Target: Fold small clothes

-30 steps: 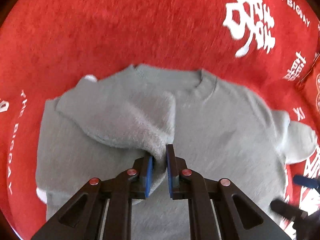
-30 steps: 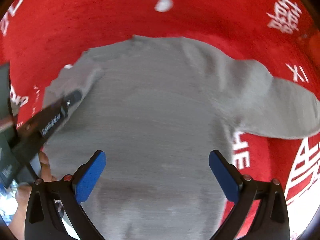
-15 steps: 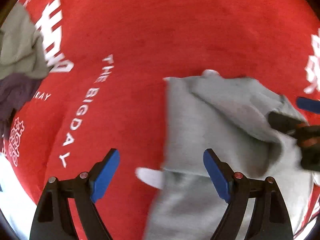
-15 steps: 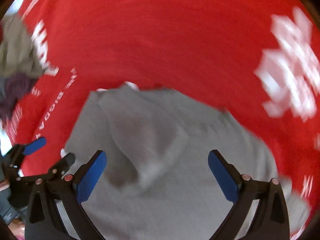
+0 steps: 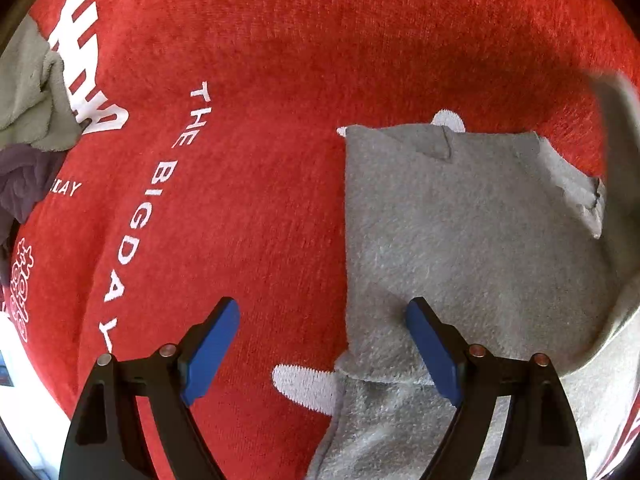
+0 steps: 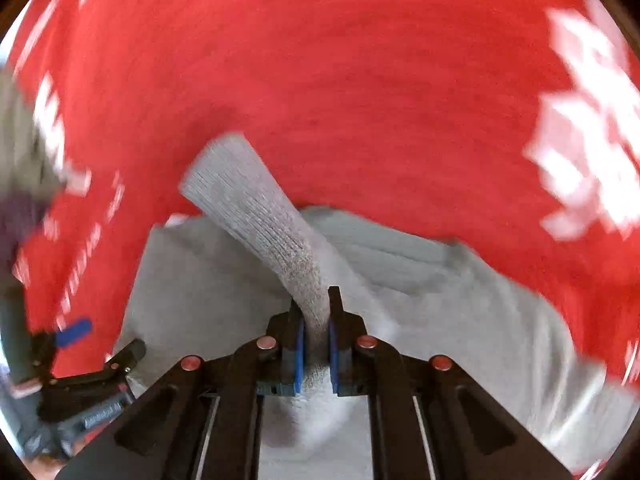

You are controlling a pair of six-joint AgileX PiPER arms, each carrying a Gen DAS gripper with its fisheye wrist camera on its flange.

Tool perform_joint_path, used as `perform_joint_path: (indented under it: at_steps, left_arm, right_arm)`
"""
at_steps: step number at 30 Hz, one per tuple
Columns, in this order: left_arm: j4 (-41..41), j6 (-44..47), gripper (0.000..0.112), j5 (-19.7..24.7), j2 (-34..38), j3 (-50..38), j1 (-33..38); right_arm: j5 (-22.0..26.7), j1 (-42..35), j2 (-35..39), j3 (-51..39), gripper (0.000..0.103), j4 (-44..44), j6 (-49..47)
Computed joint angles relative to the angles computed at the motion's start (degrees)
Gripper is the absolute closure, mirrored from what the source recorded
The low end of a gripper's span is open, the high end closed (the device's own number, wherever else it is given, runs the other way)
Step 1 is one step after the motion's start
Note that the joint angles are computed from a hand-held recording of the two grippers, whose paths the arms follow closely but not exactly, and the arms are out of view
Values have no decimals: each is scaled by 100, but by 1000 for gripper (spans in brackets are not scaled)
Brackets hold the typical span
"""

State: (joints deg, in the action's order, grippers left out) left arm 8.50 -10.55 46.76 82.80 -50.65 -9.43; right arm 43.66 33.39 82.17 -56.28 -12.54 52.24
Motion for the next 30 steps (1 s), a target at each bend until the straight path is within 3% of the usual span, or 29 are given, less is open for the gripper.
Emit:
perform_joint_path:
  at_steps: [2, 4, 5, 6, 10, 13, 14, 15, 16, 17, 19, 24, 27, 28, 30]
  left_arm:
    - [-150, 209, 26, 50, 47, -186, 77]
    - [-487, 597, 26, 100, 233, -488, 232]
    - [-773, 900, 26, 173, 433, -717, 347]
    - [-1071, 1183, 26, 312, 720, -1004, 460]
    - [-1538, 1502, 26, 583, 1661, -1768, 600]
    - [-1757, 1488, 27, 717, 2057, -2053, 586]
    - [-1715, 1431, 40, 670, 2049, -2048, 546]
    - [-1722, 1440, 60, 678, 2042, -2067, 501]
    - [-1798, 1486, 69, 725, 2023, -2100, 474]
    - [-1779, 1454, 81, 753, 1995, -2123, 426]
    - [-1353, 1175, 89, 639, 1823, -2071, 197]
    - [-901, 849, 89, 343, 1631, -1838, 142]
    - [-624, 454, 86, 290, 1603, -1762, 183]
    - [-486, 302, 80, 371, 1583, -1775, 166]
    - [-309, 137, 46, 336, 1359, -1653, 157]
  right_arm:
    - [-488, -838, -897, 1146, 87, 969, -98]
    - [-774, -1640, -1511, 2061, 62, 2115, -799]
    - [-680, -2124, -1780, 2358, 38, 2687, -1372]
    - [-650, -2520, -1986, 2601, 32, 3260, -1945]
    - [-197, -4232, -2401, 3194, 32, 5057, -4056]
    - [5, -4959, -2488, 3398, 33, 5653, -4483]
    - [-95, -4863, -2405, 3405, 40, 5658, -4284]
    - [-172, -4601, -2288, 3305, 68, 5435, -3895]
    - [-28, -4569, -2126, 3121, 92, 5140, -3735]
    - [89, -4519, -2008, 2938, 96, 4958, -3751]
    - [-27, -3941, -1892, 2460, 96, 4409, -3489]
    - [108, -3905, -1839, 1520, 96, 3956, -4581]
    - [124, -4360, -1547, 1740, 95, 4169, -5176]
    - [144, -4615, -1329, 1948, 95, 4413, -5452]
    - [105, -4707, -972, 2152, 87, 4305, -5330]
